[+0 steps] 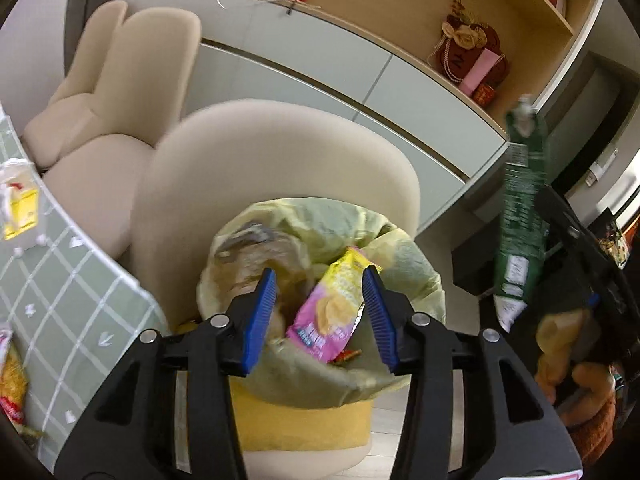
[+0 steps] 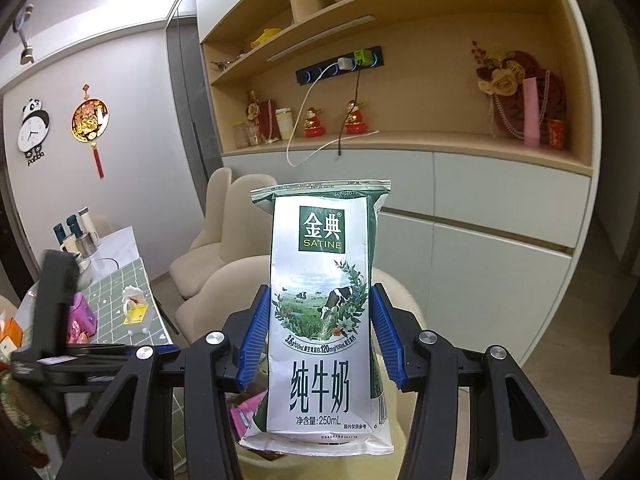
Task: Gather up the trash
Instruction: 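Carry the chip bag and milk carton to the trash bin and release both, then move both tools back to the snack pile on the table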
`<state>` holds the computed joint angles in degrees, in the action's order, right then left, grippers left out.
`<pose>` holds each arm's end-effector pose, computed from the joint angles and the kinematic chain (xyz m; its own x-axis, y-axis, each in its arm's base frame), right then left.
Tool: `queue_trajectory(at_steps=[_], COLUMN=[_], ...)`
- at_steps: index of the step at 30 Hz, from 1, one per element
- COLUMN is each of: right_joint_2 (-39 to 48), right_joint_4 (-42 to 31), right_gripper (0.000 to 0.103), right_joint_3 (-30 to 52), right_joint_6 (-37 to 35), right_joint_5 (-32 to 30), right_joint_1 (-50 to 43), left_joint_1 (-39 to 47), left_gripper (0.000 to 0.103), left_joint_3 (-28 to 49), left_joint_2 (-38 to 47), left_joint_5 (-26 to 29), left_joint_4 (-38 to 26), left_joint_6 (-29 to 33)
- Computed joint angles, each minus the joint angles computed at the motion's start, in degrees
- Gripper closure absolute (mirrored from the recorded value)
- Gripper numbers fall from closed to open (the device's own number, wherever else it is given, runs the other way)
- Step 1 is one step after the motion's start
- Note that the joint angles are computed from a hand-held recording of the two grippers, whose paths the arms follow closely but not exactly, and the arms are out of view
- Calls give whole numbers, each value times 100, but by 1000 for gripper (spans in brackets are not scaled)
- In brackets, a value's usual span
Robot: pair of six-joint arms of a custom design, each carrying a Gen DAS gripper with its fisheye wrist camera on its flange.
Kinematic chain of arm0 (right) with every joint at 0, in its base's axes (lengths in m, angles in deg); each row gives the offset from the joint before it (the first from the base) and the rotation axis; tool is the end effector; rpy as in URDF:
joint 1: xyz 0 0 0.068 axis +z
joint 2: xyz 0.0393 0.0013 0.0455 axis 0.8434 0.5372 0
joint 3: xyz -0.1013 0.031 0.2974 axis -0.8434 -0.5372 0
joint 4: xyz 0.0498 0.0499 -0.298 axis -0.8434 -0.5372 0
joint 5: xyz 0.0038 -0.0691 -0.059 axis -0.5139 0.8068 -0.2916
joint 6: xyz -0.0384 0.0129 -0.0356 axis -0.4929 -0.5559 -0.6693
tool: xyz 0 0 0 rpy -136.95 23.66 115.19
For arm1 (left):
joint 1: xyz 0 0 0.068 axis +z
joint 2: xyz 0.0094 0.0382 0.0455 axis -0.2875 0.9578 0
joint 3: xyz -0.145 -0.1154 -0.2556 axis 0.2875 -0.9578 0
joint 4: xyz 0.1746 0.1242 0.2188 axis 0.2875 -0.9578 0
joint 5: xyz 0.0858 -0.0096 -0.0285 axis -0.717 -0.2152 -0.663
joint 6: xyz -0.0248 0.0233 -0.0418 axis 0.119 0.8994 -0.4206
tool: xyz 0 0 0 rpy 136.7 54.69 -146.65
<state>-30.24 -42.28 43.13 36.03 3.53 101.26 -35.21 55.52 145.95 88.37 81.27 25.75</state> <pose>0.1300 0.0871 0.1648 -0.3710 0.2923 -0.8815 0.3126 0.9331 0.1778 0.2712 -0.1110 0.1292 -0.7109 0.3711 -0.5974 0.6546 0.6597 -0.3692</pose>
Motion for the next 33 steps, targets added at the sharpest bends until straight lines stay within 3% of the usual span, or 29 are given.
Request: queue_trajectory(at_steps=[7,14,16,23,27,33], right_joint_2=[1809,3244,3470,3354,3511,4303], right_joint_4=[2225,3402,3131,1866,921,-208], right_gripper=[56,55,48,46,45,45], right_joint_3=[-87,-115,-13,258,689,1757], right_joint_6=[-437,-55,328,1628,2497,3288], right_joint_5=[-484,-634,-505,165,583,591], right_joint_1=[-407,-329,-174,700,1436,2185], left_joint_1=[853,1653,1850,2743,3531,5051], left_gripper=[56,56,56,55,55,55], left_joint_3=[-233,-234,-231,-162,-61,470], left_joint_2=[-446,-342,-307,-192,-131,265], left_joint_5=[215,310,362,515,639,801], left_joint_4=[-473,-897,-1031,-1690,-2183,-2984], left_joint_6=[550,1069,1255,2173,2968,4357])
